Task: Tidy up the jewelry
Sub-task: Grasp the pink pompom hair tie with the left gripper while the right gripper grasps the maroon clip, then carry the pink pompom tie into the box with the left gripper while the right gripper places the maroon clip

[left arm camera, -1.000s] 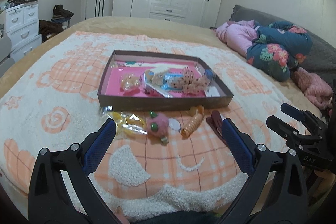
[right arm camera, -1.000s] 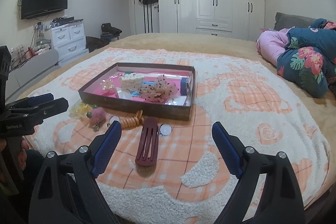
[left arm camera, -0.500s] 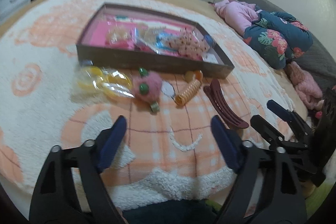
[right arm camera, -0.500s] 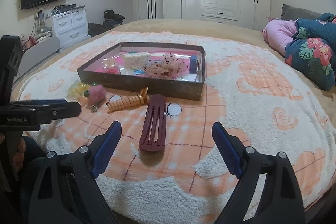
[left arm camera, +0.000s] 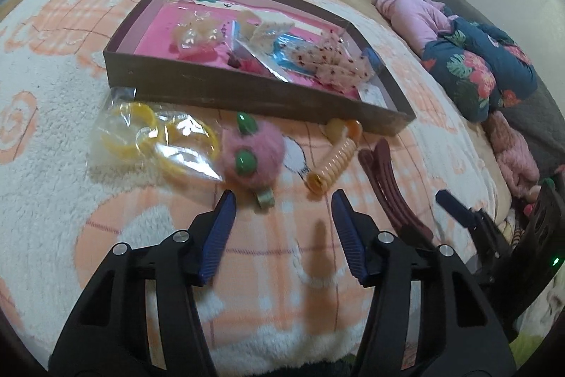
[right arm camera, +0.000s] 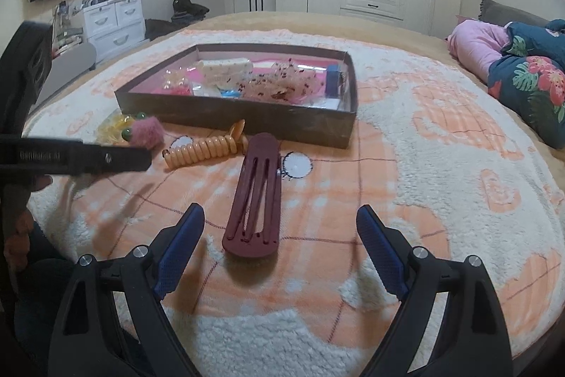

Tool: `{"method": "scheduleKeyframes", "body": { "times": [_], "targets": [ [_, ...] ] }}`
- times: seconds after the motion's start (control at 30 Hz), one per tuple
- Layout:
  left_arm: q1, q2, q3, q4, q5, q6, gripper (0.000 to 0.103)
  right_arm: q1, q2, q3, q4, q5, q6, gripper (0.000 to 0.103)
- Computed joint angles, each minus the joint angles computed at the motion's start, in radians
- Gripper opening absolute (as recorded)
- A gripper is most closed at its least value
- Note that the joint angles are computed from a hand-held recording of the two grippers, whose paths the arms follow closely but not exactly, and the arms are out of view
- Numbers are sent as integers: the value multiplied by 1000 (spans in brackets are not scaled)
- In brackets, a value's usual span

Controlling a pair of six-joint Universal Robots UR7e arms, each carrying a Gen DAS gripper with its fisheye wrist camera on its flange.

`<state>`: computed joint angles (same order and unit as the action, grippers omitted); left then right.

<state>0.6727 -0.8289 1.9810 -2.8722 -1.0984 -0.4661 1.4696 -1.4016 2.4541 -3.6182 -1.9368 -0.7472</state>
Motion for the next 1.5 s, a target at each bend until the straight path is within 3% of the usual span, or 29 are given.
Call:
{"method": "scheduleKeyframes", "body": {
  "times": [0.2,0.4,0.57,0.97,1.27,1.5],
  "targets": [
    [20,19,-39,18,-8,-11,47,0,48,-63,57,-23,39,80],
    [33,33,-69,33,-12,-27,47,-4,87,-108,70,-30,45,67],
    [40,53,-97,42,-5,-45,42,-10,107,-101,-1,-32,18,30],
    [55,67,-114,27,-10,-52,19,-47,16,-30,11,45,24,30],
    [3,58,-70,-90,26,62,17,-52,-47,8,29,56,50,30],
    [-16,39,-41,-137,12,77,17,-35,-70,9,43,57,59,30]
  ]
}}
